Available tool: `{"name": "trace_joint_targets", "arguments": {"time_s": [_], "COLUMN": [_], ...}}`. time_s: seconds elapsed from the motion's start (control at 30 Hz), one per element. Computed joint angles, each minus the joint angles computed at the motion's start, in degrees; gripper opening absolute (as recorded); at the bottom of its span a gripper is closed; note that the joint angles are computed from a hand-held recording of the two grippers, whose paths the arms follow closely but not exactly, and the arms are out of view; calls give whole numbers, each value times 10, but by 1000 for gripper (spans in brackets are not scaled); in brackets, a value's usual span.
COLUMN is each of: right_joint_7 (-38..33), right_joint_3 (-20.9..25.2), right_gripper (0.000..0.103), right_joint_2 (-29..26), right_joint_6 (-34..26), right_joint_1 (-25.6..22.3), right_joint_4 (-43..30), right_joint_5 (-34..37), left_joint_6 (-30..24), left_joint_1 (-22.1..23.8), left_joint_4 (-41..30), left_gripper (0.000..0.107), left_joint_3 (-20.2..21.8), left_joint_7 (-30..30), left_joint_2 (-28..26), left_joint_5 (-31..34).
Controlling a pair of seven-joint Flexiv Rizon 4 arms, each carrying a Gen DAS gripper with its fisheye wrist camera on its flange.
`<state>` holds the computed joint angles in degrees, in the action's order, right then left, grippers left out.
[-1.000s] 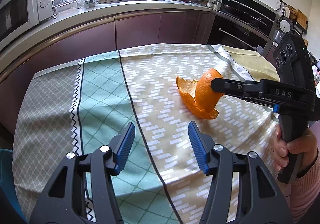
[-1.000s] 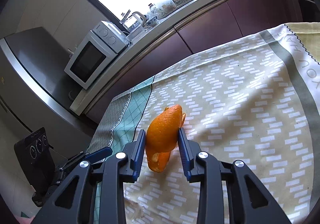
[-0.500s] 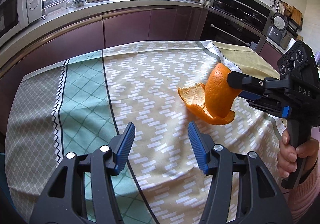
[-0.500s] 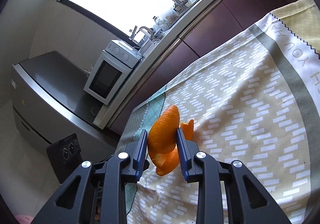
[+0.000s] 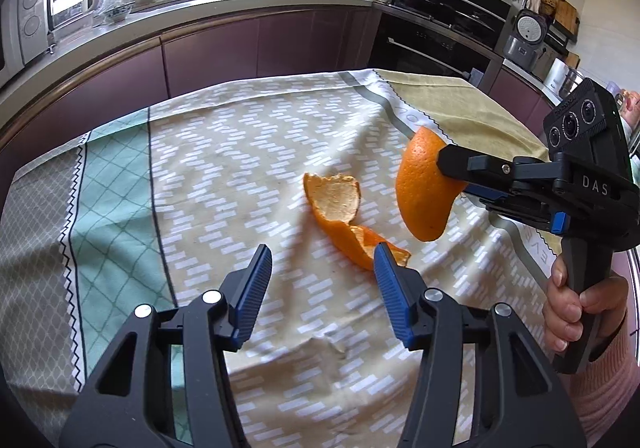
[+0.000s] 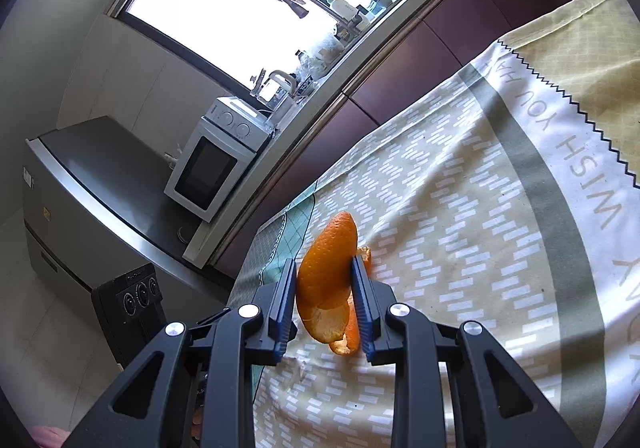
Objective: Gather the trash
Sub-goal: 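Grasp the smaller orange peel piece with the left tool while the right holds its peel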
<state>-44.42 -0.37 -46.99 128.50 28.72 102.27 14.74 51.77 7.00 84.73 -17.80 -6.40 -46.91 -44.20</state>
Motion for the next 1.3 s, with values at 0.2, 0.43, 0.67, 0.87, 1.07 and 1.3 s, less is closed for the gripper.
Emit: {"name": "trace_joint_targets", "arguments": {"time_s": [0.2, 0.43, 0.67, 0.87, 1.07, 1.3], "right_joint_7": [-4, -8, -17, -26, -32, -29], "right_joint_3": [-11, -18, -28, -33, -28, -20], "right_gripper": [26, 26, 26, 26, 26, 26], "right_joint_2": [7, 7, 11, 14, 14, 8], "right_joint_6": [-11, -17, -22, -23, -22, -30], "right_joint_1": [14, 25, 37, 47, 47, 41], "right_joint_4": [14, 20, 21, 17, 10, 1], "right_joint_5": [24, 40, 51, 59, 52, 38], "left_joint_6": [-73, -120, -109, -85, -53, -43], "left_joint_1": [-22, -24, -18, -2, 20, 14], "left_joint_4": [-53, -87, -74, -42, 2, -6], "left_gripper": [38, 18, 9, 8, 7, 18], "left_joint_3": [26, 27, 24, 16, 10, 40], "left_joint_7": [-76, -118, -122, -98, -40, -44], "left_joint_2": [-30, -48, -41, -20, 9, -1], "left_joint_5": [44, 58, 52, 29, -2, 25]}}
